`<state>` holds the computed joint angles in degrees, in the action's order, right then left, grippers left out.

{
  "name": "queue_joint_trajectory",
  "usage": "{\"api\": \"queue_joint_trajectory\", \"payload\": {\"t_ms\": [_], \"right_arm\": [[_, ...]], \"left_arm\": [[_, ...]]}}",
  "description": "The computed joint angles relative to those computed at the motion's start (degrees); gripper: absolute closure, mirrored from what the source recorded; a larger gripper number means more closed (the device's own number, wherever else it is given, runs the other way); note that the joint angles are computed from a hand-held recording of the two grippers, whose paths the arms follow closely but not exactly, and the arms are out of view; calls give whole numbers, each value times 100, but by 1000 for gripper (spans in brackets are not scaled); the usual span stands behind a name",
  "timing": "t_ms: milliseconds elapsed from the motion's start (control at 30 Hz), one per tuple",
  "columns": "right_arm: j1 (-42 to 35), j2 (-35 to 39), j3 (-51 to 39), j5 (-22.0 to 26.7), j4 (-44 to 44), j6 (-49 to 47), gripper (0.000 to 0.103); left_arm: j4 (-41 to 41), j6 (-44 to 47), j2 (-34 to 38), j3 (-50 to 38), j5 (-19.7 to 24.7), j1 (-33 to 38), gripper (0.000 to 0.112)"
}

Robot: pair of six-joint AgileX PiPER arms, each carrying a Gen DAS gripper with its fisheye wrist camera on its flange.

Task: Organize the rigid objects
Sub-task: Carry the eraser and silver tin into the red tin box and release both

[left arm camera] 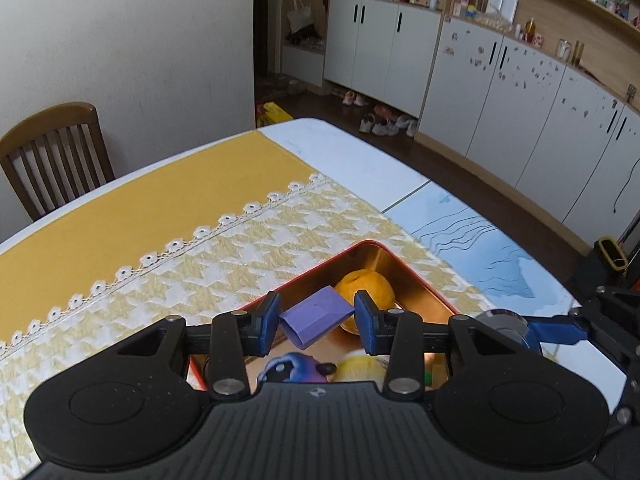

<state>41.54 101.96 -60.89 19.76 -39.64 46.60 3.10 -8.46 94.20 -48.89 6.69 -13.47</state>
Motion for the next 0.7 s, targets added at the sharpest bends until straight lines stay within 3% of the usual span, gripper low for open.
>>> {"api": "queue_joint_trajectory", "payload": {"t_ms": [133, 233, 533, 633, 700], "right_arm": [[-43, 268, -189, 96, 37, -91, 27], [-45, 345, -230, 126, 144, -192, 27], [71, 640, -459, 282, -263, 56, 27], [45, 663, -471, 248, -304, 135, 27], [71, 700, -540, 332, -290, 97, 27]], "left_arm": [[-1257, 1226, 413, -272, 41, 97, 73], [-1686, 1746, 640, -401, 66, 110, 73], [-2044, 2099, 1076, -632, 119, 162, 73], [-2510, 2481, 1116, -710, 206, 232, 73], [-1969, 1906, 1168, -796, 303, 249, 73]]}}
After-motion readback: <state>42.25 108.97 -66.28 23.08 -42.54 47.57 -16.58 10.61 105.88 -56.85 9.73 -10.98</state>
